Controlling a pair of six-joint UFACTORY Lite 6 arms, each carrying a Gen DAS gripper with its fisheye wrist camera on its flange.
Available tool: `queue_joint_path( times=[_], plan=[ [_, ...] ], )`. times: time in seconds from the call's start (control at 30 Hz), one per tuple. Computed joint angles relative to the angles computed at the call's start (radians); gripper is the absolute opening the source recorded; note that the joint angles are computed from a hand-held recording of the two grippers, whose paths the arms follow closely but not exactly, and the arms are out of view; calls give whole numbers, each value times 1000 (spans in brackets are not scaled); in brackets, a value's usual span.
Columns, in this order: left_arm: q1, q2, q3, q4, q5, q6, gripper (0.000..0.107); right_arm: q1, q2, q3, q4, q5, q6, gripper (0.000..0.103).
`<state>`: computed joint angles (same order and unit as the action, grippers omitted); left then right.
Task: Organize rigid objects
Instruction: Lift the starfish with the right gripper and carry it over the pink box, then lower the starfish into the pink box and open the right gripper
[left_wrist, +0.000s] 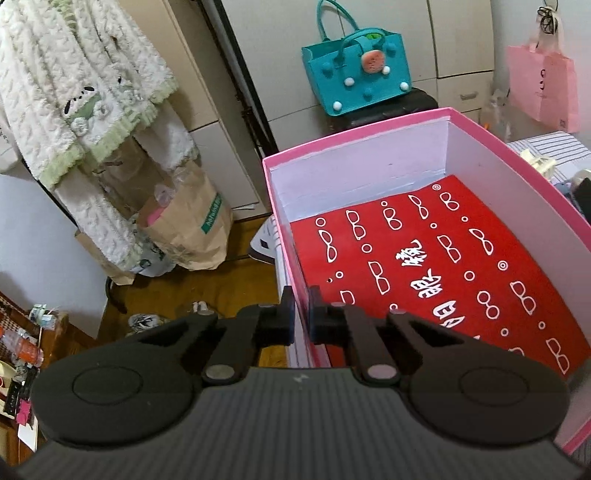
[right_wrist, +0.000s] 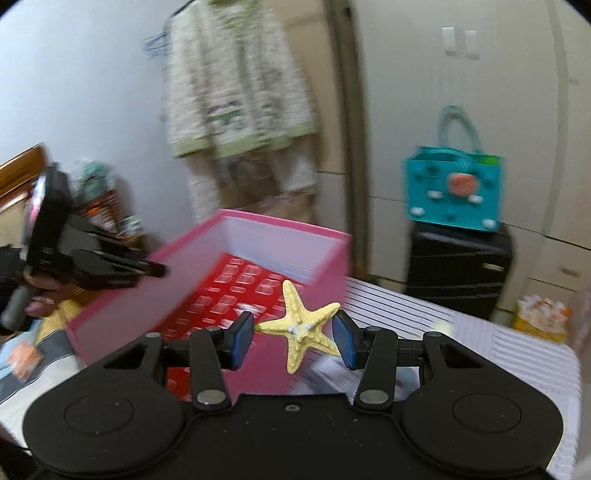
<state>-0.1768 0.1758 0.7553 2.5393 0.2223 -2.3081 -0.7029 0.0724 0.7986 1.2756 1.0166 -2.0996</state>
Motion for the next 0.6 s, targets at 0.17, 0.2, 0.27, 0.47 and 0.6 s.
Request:
queue_joint_path(
  times=[0.17, 0.2, 0.27, 0.47, 0.6],
  plan=[
    [6, 6, 24, -79, -35, 69, 6, 262, 53, 160, -128, -56, 258, 53],
    [11, 9, 36, -111, -53, 97, 6, 313, 81, 205, -161, -67, 323, 53],
    [19, 15, 56, -201, -82, 173, 6, 420, 171, 330, -242, -86, 488, 53],
    [39, 9, 65, -199, -133, 142, 6, 653, 472, 675, -442, -154, 869, 52],
    [44, 6, 61, -156, -143, 99, 6, 750, 618, 813, -507, -232, 968, 53]
  ],
)
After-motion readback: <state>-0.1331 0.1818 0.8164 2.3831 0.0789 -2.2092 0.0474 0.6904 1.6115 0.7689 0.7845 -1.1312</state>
